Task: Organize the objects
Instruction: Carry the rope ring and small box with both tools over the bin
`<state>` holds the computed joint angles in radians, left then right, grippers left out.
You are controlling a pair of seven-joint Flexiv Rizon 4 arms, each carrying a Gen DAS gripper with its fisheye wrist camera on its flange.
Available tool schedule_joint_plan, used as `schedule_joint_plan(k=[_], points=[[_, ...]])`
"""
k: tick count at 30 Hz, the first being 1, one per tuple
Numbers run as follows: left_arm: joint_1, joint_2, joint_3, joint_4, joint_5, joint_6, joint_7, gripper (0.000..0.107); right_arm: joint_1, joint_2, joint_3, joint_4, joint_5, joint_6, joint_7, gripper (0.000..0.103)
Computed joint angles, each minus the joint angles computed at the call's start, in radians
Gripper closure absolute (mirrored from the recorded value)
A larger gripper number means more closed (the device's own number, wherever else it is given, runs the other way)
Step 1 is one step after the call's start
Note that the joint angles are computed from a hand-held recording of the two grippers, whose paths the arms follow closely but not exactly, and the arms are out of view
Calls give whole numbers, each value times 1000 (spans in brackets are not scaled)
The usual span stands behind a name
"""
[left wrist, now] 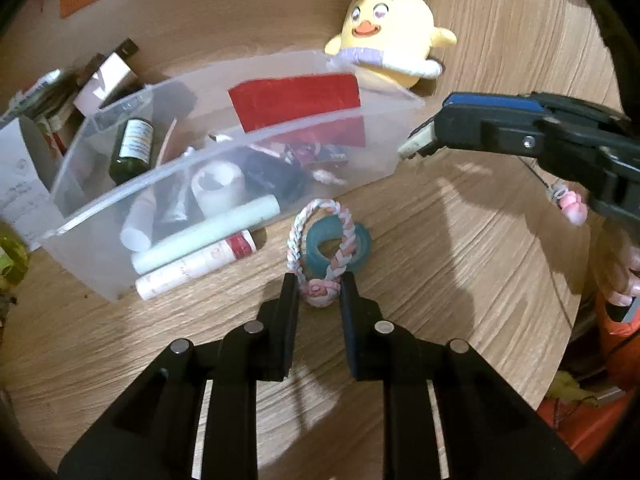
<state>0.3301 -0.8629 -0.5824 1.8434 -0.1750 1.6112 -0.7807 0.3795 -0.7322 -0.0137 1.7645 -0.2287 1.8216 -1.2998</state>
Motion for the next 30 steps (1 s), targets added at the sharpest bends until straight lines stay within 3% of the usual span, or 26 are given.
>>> schedule_joint_plan(k=[10,16,22,30], points=[[172,22,-181,82,97,101,-45,87,22,17,-40,4,43,54,1,80],[235,7,-255,59,161,136,-107,87,51,17,-83,-24,82,70,0,80],[177,7,-194,-37,149,104,-160,87,86,-22,-152,-114,102,3,21,80],[-27,-19,27,-238,3,-56,-155,87,-35,-122,-26,-289,-4,-207,80,80]])
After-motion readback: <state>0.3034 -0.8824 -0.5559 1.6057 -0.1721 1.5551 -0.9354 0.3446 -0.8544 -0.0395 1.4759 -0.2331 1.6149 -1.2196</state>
